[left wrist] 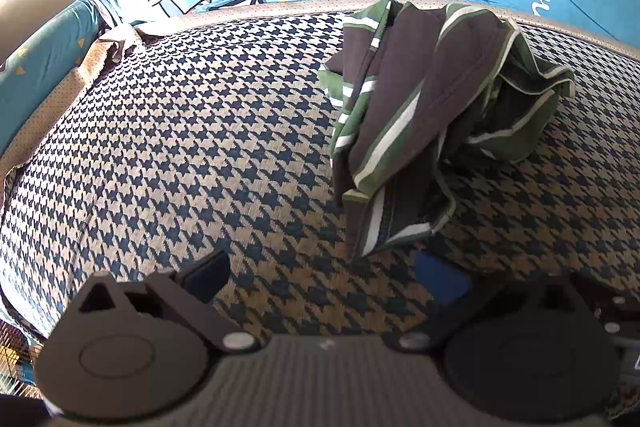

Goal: Fold clothes

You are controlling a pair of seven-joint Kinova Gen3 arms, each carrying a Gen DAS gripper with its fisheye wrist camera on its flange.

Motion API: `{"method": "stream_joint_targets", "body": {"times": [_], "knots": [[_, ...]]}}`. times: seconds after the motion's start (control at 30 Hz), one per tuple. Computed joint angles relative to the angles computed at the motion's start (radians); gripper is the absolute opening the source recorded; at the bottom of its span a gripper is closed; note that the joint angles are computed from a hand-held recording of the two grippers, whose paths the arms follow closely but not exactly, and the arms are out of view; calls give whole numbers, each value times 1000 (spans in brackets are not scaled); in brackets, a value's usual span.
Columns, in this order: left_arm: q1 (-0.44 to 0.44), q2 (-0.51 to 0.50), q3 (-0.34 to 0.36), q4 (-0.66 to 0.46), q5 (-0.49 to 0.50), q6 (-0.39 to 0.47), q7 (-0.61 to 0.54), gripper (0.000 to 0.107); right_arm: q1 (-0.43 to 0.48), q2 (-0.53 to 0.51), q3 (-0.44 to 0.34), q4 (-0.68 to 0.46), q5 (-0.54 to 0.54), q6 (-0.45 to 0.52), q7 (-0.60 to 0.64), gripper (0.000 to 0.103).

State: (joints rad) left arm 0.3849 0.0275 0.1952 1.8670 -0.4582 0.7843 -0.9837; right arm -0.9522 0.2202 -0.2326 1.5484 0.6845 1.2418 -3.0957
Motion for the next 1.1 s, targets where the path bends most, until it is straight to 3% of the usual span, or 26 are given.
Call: {"method": "stream_joint_targets", "body": {"times": [1.1], "knots": [[-3,2,-2,-5,6,1,-7,103,3,3,3,-2,-3,-9,24,103]]}}
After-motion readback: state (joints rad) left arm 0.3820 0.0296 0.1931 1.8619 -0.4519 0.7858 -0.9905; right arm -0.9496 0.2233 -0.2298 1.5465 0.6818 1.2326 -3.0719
